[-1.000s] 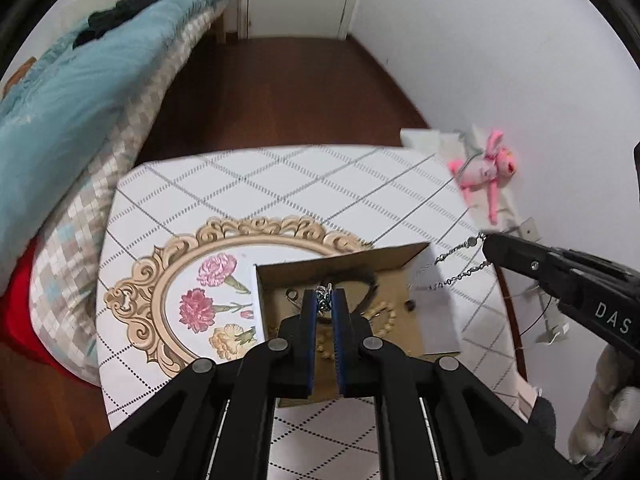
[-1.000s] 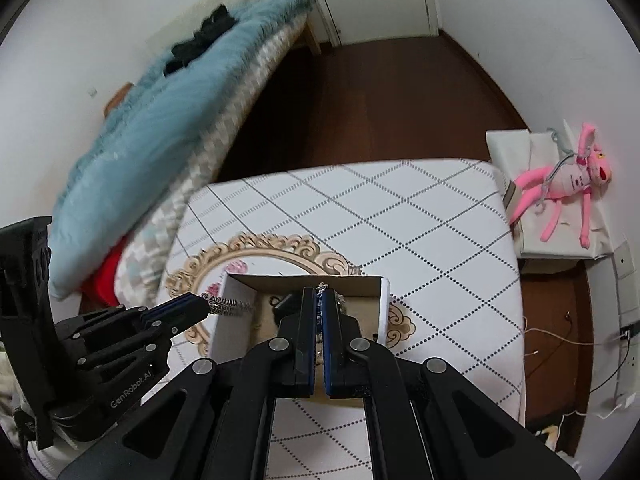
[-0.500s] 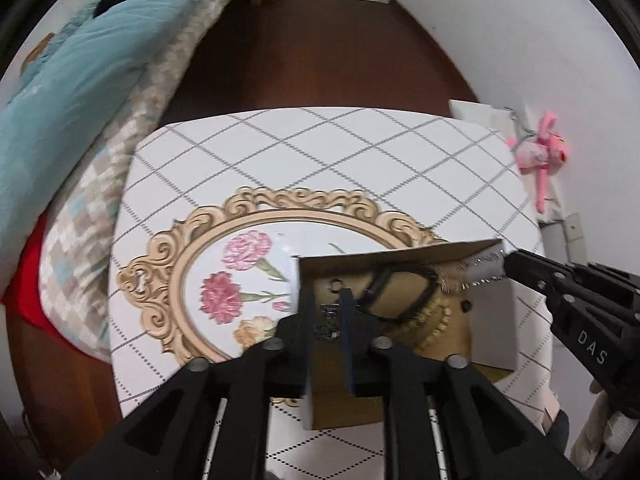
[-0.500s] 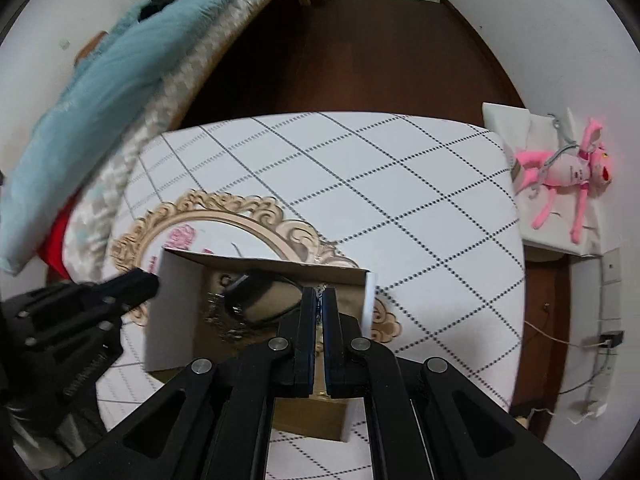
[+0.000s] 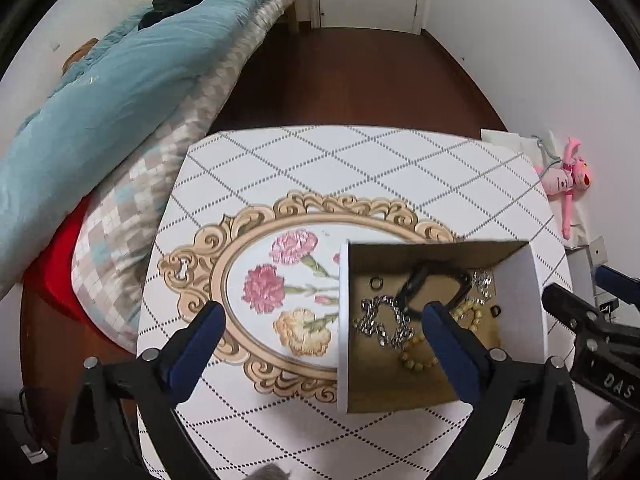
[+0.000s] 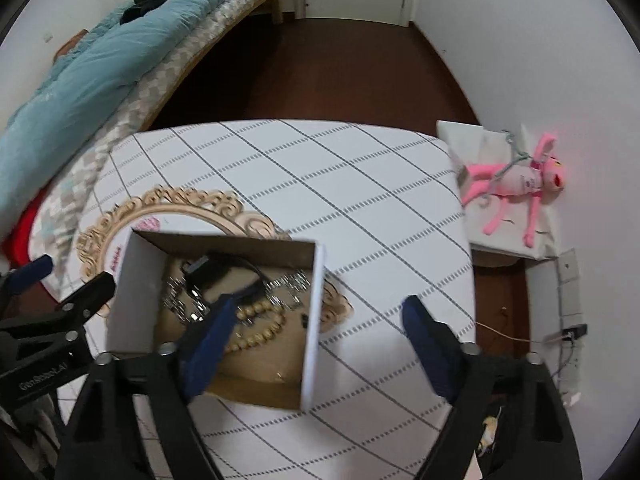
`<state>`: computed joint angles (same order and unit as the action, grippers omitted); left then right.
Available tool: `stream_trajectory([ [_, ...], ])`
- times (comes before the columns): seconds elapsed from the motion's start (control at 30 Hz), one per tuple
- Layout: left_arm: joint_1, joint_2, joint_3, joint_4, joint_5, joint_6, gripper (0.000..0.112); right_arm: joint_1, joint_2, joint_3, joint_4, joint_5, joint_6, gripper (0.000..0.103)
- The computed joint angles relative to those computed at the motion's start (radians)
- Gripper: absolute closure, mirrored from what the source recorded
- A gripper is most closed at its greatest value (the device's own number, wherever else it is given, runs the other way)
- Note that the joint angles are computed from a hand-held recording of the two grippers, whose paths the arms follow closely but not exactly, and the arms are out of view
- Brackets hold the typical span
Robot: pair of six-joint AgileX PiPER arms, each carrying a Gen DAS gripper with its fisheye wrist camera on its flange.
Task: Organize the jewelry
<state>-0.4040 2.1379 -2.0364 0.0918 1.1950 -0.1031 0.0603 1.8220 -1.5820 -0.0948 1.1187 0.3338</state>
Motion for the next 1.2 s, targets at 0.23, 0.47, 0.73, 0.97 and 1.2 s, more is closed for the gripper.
stream_trajectory([
  [0.23,-0.013,-0.075,0.17,0.026,-0.092,-0.026,0.01,0.045,-0.069,0.142,-0.105,-0.045,0.098,0.0],
  [0.47,-0.019,-0.117,0.234,0.032,-0.129,-0.053,0.01,0.051,-0.087,0.199,-0.127,-0.069,0.14,0.0],
  [0.73,-0.025,-0.172,0.26,0.022,-0.123,-0.07,0.01,0.048,-0.143,0.221,-0.101,-0.065,0.146,0.0],
  [0.97,-0.042,-0.293,0.331,0.006,-0.118,-0.082,0.01,0.088,-0.279,0.245,-0.131,-0.008,0.199,0.0],
  [1.2,-0.062,-0.444,0.398,0.008,-0.105,-0.091,0.01,0.153,-0.425,0.231,-0.186,0.094,0.254,0.0],
])
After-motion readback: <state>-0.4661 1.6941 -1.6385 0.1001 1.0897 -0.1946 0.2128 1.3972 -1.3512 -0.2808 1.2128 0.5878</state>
